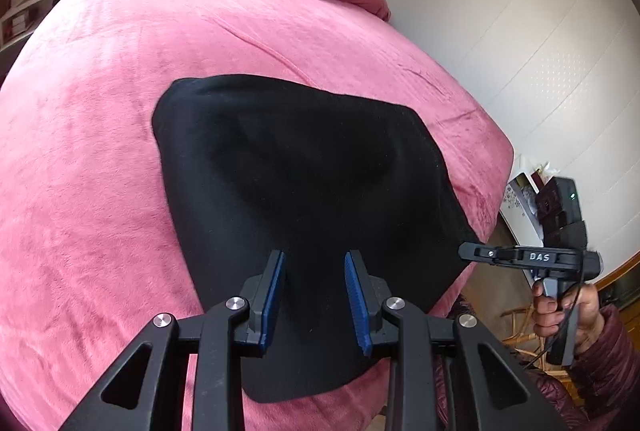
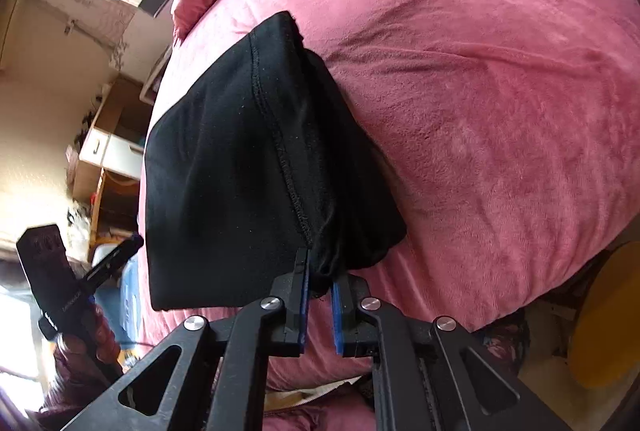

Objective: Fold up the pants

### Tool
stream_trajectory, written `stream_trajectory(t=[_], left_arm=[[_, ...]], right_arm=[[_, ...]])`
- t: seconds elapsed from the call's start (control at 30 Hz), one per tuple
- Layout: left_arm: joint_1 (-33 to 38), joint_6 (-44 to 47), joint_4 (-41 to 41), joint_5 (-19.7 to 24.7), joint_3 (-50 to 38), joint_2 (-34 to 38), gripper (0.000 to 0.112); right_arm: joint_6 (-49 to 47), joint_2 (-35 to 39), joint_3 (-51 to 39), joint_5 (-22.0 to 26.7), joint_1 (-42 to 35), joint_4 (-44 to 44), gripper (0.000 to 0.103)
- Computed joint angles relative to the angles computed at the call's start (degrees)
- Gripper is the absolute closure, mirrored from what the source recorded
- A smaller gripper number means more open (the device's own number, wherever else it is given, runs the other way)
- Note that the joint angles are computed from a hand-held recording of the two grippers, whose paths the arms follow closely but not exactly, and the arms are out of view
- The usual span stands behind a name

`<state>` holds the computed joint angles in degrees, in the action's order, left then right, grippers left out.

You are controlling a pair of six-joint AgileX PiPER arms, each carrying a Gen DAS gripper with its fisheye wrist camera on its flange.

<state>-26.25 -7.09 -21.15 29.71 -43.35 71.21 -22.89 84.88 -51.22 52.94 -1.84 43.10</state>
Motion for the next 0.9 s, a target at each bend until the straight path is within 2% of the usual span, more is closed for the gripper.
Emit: stream_trajectory(t=[0.03,0.13,0.17,0.2,0.27,0.4,0.57,0.63,0.67,0.83,0.9], left_arm=[[-0.26,-0.11,0.23,0.04,-0.42,0.93,0.081],[-1.42,-0.49,0.23,-1.09,-0.5,2.15,0.081],[-1.7,-0.42,0.11,-1.51,-0.44,2.41,0.081],[-2.23,-1.45,1.14,-1.98,-0.43,2.62,0.081],[-3.8,-4.89,4.39,-3.37,-0.17,2.54,0.081],[-5.48,-5.31,5.29,-4.45,0.49,2.55,0.081],[-9.04,-7.82,8.38,-4.79,-0.54,5.08,0.081],[-10.43,-8.43,9.2,-4.88,-1.13,6.47,0.081],[-10.8,-7.56,8.19,-4.8,-1.51,7.56,0.081],[-12.85,-9.56,8.52,-6.06,-2.75,11.62,0.082],[-12.86,-8.82,6.75,-6.74,-3.33,13.66,0.082]], right_arm=[[-0.78,0.28,-1.13,1.55,-0.46,-0.29,0.09],[0.58,-0.5,-4.35,3.02,-0.67,-4.12,0.067],[0.89,-0.79,-5.58,2.91,-1.05,-4.58,0.053],[0.69,-0.62,-6.82,2.55,-1.61,-3.76,0.047],[0.38,1.56,-9.92,2.07,-2.02,-1.6,0.047],[4.31,9.39,-18.61,-1.45,1.11,-1.79,0.047],[10.22,22.31,-30.77,-0.49,3.11,0.41,0.046],[8.92,25.4,-33.93,1.35,3.86,1.88,0.071],[8.95,26.35,-35.59,1.63,5.0,0.6,0.092],[4.35,25.34,-40.04,0.05,9.48,-3.23,0.095],[7.71,26.54,-42.13,-0.27,11.23,-10.22,0.095]])
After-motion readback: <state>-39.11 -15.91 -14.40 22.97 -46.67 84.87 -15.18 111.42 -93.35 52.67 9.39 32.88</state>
